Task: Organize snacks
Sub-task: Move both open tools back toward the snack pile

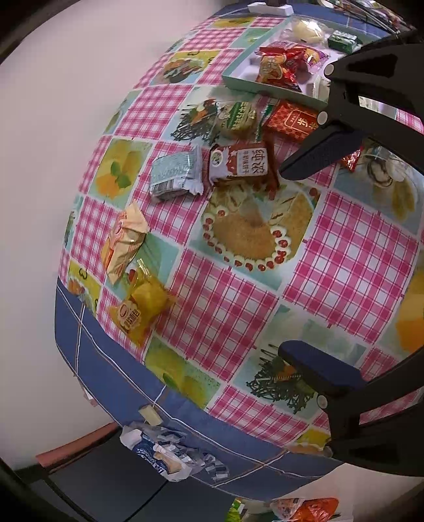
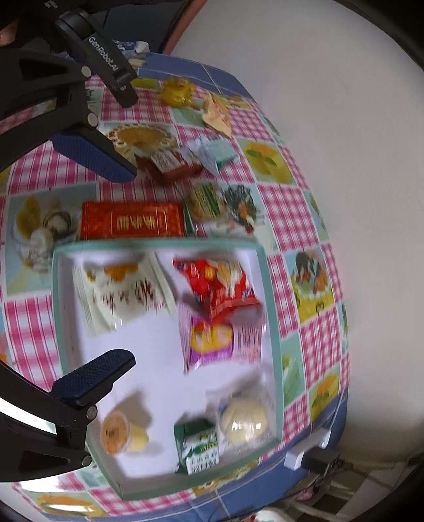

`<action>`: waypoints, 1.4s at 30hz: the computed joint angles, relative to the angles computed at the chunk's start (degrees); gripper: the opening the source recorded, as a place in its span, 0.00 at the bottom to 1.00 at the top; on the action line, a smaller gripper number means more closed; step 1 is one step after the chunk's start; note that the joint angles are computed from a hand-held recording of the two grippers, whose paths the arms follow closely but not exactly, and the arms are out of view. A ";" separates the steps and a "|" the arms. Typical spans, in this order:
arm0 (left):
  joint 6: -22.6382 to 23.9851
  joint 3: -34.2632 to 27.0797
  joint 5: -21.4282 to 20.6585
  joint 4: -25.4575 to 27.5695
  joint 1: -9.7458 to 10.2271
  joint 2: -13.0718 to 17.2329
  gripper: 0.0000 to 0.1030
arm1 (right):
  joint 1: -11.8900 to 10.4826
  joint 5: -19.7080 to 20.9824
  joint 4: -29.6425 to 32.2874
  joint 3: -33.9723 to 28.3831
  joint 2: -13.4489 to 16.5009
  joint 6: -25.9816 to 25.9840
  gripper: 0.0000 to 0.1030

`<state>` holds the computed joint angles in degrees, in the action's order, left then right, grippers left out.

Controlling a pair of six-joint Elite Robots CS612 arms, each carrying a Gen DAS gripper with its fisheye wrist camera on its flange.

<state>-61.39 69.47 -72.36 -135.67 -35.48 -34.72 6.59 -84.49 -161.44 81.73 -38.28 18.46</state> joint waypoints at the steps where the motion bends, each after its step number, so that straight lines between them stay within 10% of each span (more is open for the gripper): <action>1: 0.00 0.19 -0.15 -0.63 0.09 -0.02 0.96 | 0.23 0.15 0.24 -0.29 0.13 -0.47 1.00; 42: 1.39 -1.80 -3.62 2.25 1.80 2.01 0.96 | 1.43 6.01 2.94 -6.44 4.48 -2.74 0.98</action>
